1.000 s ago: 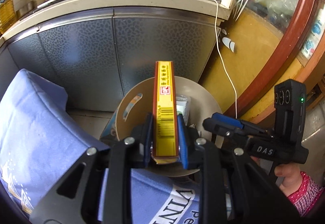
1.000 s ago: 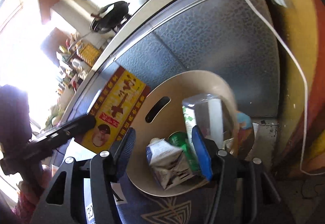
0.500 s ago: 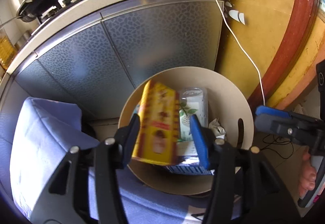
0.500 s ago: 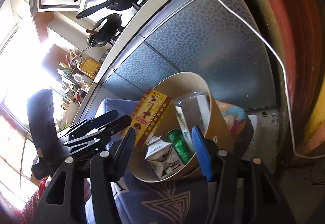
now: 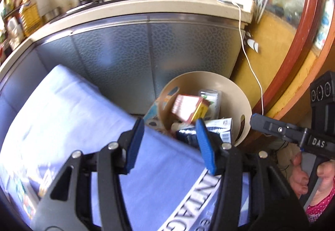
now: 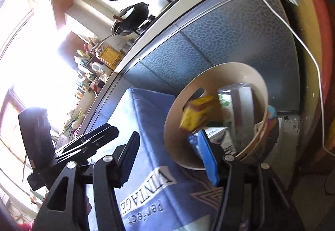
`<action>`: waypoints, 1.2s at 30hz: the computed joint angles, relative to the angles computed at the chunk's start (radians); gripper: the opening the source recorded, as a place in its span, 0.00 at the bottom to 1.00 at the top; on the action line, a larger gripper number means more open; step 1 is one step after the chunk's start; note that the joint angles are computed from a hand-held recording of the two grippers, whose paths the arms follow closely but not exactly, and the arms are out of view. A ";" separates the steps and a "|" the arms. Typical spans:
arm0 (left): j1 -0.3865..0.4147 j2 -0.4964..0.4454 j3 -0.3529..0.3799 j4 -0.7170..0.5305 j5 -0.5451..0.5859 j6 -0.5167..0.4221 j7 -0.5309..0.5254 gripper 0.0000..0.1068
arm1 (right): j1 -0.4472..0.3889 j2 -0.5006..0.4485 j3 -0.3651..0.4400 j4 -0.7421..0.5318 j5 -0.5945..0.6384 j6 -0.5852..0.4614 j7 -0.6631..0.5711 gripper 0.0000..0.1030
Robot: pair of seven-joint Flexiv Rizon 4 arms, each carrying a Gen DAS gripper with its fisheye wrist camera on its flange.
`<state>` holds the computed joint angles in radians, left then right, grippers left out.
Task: Collect trash
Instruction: 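Grasp the pink-white paper cup with the left tool while the right tool grasps the white tissue pack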
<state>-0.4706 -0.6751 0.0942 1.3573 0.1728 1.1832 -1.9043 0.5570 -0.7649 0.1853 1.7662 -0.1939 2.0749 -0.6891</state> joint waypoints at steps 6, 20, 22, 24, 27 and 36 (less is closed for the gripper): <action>-0.029 0.180 0.087 0.269 0.070 0.117 -0.165 0.46 | 0.046 0.008 0.013 -0.038 -0.027 -0.050 -0.012 0.56; -0.096 0.659 0.380 0.701 0.680 0.070 -0.873 0.55 | 0.105 -0.118 0.230 -0.366 -0.244 -0.363 -0.085 0.56; -0.062 0.729 0.388 0.746 0.742 0.024 -0.932 0.55 | 0.117 -0.162 0.289 -0.446 -0.259 -0.436 -0.131 0.56; -0.025 0.793 0.384 0.786 0.792 -0.043 -0.970 0.55 | 0.144 -0.198 0.321 -0.520 -0.265 -0.511 -0.175 0.56; 0.040 0.867 0.375 0.830 0.851 -0.112 -1.000 0.65 | 0.203 -0.250 0.325 -0.646 -0.269 -0.635 -0.229 0.56; 0.204 0.746 0.418 0.834 0.701 0.016 -0.767 0.79 | 0.357 -0.370 0.204 -0.945 -0.231 -0.876 -0.255 0.64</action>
